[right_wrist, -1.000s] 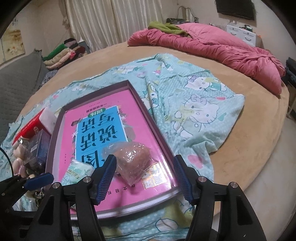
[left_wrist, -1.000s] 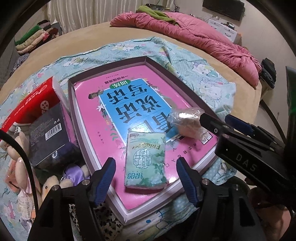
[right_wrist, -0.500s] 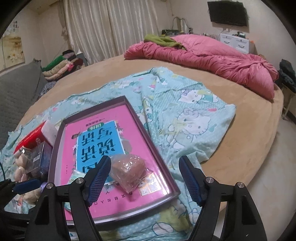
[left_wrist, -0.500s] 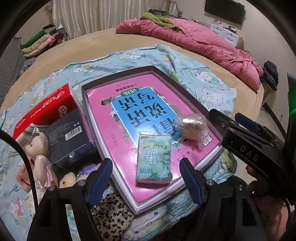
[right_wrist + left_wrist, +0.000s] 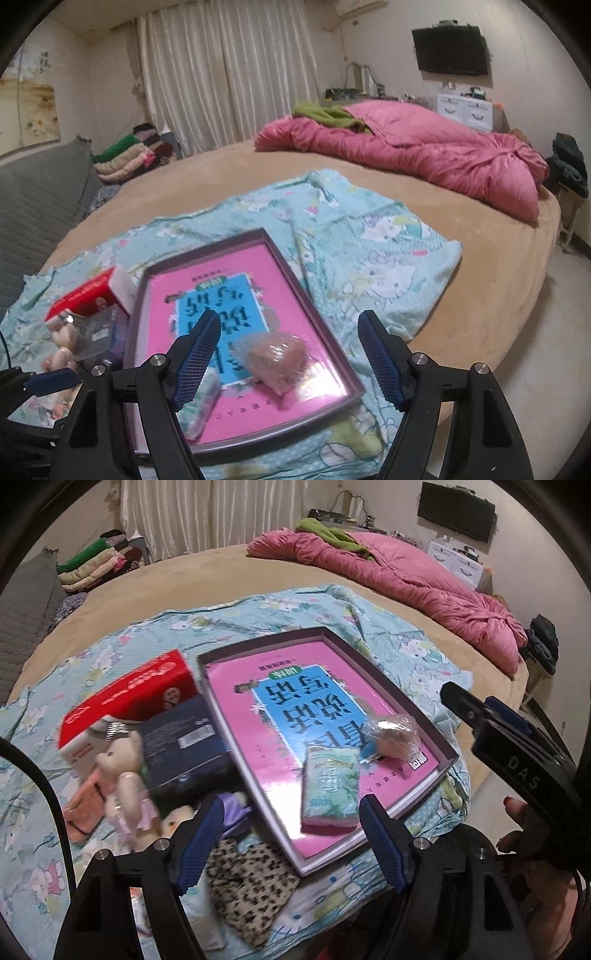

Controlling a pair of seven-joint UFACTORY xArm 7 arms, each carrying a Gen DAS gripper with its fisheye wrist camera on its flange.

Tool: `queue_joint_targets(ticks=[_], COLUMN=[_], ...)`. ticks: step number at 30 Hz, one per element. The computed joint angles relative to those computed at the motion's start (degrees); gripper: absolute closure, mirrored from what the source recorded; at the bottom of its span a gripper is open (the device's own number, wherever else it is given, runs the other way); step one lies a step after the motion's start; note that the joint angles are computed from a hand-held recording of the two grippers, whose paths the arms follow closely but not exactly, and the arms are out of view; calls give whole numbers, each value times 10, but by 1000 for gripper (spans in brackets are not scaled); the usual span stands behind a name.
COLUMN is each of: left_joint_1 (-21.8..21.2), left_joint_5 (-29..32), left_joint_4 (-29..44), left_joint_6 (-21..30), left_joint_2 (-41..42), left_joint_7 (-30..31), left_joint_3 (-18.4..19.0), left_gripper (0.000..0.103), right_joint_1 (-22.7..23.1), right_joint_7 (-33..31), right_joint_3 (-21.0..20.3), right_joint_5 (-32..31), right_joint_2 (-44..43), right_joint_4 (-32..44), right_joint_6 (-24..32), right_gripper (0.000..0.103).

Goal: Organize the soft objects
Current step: 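Move both tools back from the tray toward the pile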

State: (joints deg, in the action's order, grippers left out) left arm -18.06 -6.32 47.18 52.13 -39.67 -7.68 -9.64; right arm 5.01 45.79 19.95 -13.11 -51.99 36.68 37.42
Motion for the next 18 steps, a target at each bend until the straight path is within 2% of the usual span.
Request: queue_joint_targets(ticks=[8,18], left_joint_1=[35,92], left_joint_5=[9,6], left_joint_4=[2,7], left_joint_6=[28,71], left_joint_2=[-49,-99], left_joint_7=[9,36], left_joint_3=[36,86], left_gripper=[28,28], right_joint_1=[22,72], right_joint_7=[-7,-36], right_joint_3=[20,37], right_joint_5=[5,25], right_joint_2=[12,53], right_joint_4=[43,101], right_joint_6=[0,6], right_gripper=[25,25])
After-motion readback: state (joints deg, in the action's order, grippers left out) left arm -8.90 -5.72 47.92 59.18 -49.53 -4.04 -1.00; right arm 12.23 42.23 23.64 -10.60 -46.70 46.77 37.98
